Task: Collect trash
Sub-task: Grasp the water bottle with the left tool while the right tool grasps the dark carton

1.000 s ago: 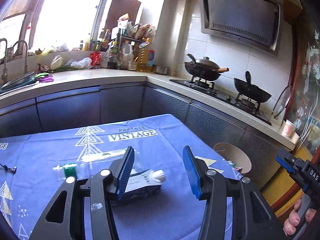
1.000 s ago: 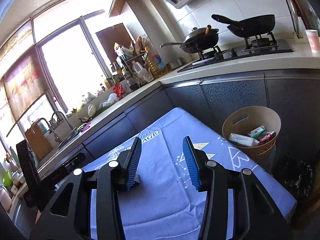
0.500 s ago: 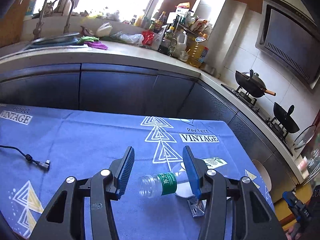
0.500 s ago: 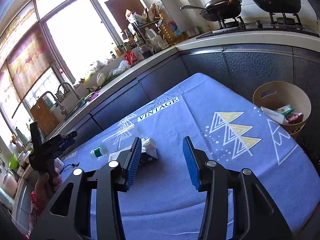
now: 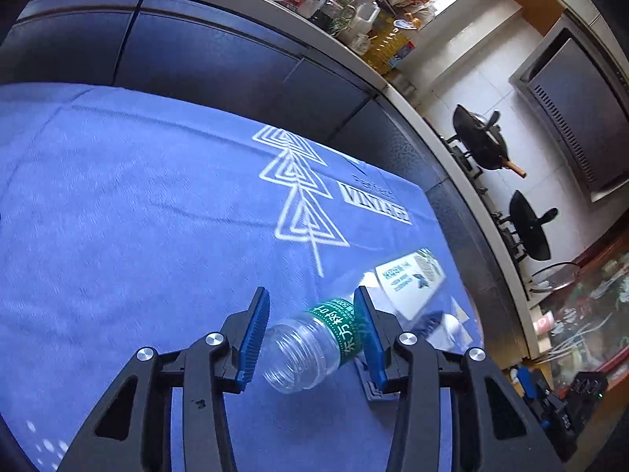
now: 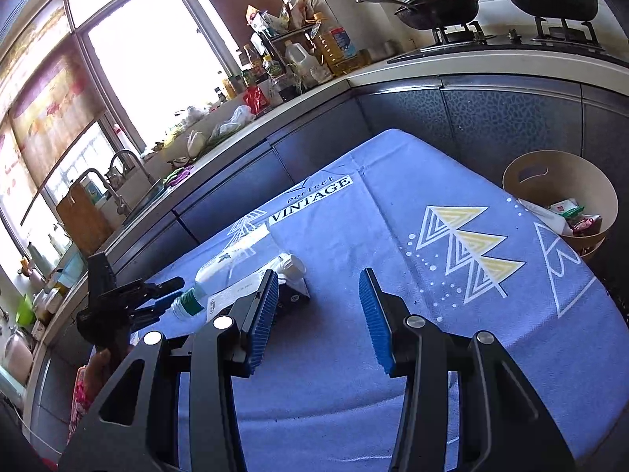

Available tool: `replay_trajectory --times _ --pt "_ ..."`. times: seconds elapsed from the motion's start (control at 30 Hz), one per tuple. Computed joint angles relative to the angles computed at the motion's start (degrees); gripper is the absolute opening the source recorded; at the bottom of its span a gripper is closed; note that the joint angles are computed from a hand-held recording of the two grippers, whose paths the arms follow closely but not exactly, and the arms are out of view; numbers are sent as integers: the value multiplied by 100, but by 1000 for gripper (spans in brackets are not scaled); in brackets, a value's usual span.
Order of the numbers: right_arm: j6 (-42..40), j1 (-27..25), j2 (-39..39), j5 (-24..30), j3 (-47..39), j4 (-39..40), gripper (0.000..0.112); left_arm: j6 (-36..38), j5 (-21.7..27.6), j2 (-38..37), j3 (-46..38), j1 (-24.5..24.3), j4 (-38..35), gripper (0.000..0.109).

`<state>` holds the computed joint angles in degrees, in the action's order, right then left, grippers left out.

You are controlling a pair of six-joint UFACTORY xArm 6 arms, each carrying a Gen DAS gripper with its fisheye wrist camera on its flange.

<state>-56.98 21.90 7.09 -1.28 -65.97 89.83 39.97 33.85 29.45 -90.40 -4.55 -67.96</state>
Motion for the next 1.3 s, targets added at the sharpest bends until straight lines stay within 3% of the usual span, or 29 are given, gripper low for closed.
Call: replay_trajectory --times 0.13,0.17,0.2,0.27,0.37,0.43,0.63,0.8,0.9,0.97,1.0,1.03,1.2,1.3 --pt "403 -11 170 246 -65 -436 44 1094 -215 -913 1126 -288 -495 44" --pt "461 -8 218 318 -98 -522 44 1211 -326 -1085 1308 -348 -526 54" --pt "539 -13 258 385 -121 -641 43 1175 -517 -1180 1388 -399 -470 72" --pt "689 -31 333 579 -188 -808 44 1121 -996 -1221 1377 -524 -357 88" --pt "1003 -43 470 830 -321 -1064 44 627 -1141 -889 948 -635 644 88" --pt "1163 -68 575 1036 -429 -1197 55 -63 -1009 -563 598 -636 1499 88" --pt "1957 -291 1261 1239 -1192 -1871 56 -577 -849 -300 410 -703 2277 82" --pt "3129 -696 2274 2387 -2545 -2402 56 -718 -901 -314 567 -741 2538 67" --pt "3758 -819 2941 3140 -3383 -2443 56 -817 -544 -222 431 -665 2475 47" --pt "4018 -858 3275 3494 -3750 -2338 52 -755 -533 -234 467 -685 2399 43" --pt "4013 -849 3329 3508 -3794 -2303 37 -685 -575 -267 528 -712 2366 41" --pt "3770 -842 3312 3463 -3759 -2115 30 -672 -683 -328 634 -749 2395 41" --pt "2782 -903 2581 3234 -2876 -1241 28 -482 -902 -770 1209 -807 2224 40" --pt "2140 -1089 1932 3434 -2024 -548 27 -274 -1168 -1211 1814 -858 1991 40"
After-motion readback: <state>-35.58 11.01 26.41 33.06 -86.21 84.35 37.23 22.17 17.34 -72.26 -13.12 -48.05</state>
